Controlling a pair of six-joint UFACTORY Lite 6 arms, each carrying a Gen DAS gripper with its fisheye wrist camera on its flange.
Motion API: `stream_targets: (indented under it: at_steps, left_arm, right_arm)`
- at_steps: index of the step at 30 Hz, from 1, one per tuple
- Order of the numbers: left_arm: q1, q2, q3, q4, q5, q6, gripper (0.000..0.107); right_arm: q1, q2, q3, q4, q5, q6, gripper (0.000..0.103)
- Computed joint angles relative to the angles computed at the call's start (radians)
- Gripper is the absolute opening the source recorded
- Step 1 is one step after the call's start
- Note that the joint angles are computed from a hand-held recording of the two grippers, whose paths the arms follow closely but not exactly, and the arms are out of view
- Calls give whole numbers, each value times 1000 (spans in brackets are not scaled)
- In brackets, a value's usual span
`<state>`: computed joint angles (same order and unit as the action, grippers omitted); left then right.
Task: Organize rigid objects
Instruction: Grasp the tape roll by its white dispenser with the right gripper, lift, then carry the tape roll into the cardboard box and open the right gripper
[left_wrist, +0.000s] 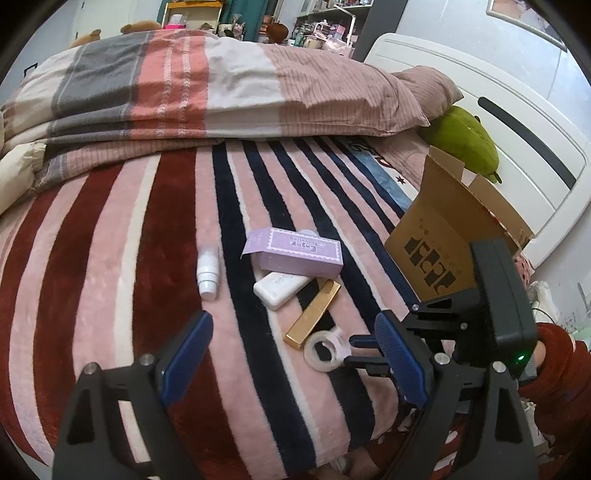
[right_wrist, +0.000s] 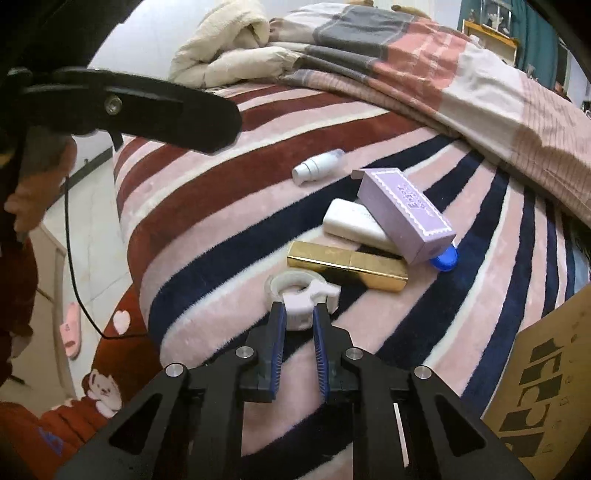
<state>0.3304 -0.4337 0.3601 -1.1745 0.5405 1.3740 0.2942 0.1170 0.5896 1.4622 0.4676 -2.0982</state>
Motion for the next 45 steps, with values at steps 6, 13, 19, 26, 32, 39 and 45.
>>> stream_targets:
  at_steps: [6, 13, 19, 26, 32, 39, 45]
  left_arm:
    - [23, -26, -15, 24, 13, -14, 88]
    - [79, -38, -26, 38, 42, -2, 88]
    - [62, -17, -23, 28, 34, 7, 88]
    - [0, -17, 3, 26, 107, -5, 87]
    - [-125, -36, 111, 6, 156, -110, 64]
    - [-439, 87, 336, 89, -12, -330, 39]
    - [-679, 388, 645, 180, -110, -474, 37]
  right_arm:
    - [-8, 99, 35, 114, 10, -110, 56]
    - [16, 143, 40, 229, 21, -256, 39]
    - [-13, 42, -9, 156, 44, -200, 34]
    - [-63, -167, -40, -39, 134, 37, 34]
    - [-172, -405, 32, -279, 278, 315, 34]
    - [-418, -416, 138, -325, 417, 322, 34]
    - [-669, -270, 273, -346, 498, 268, 34]
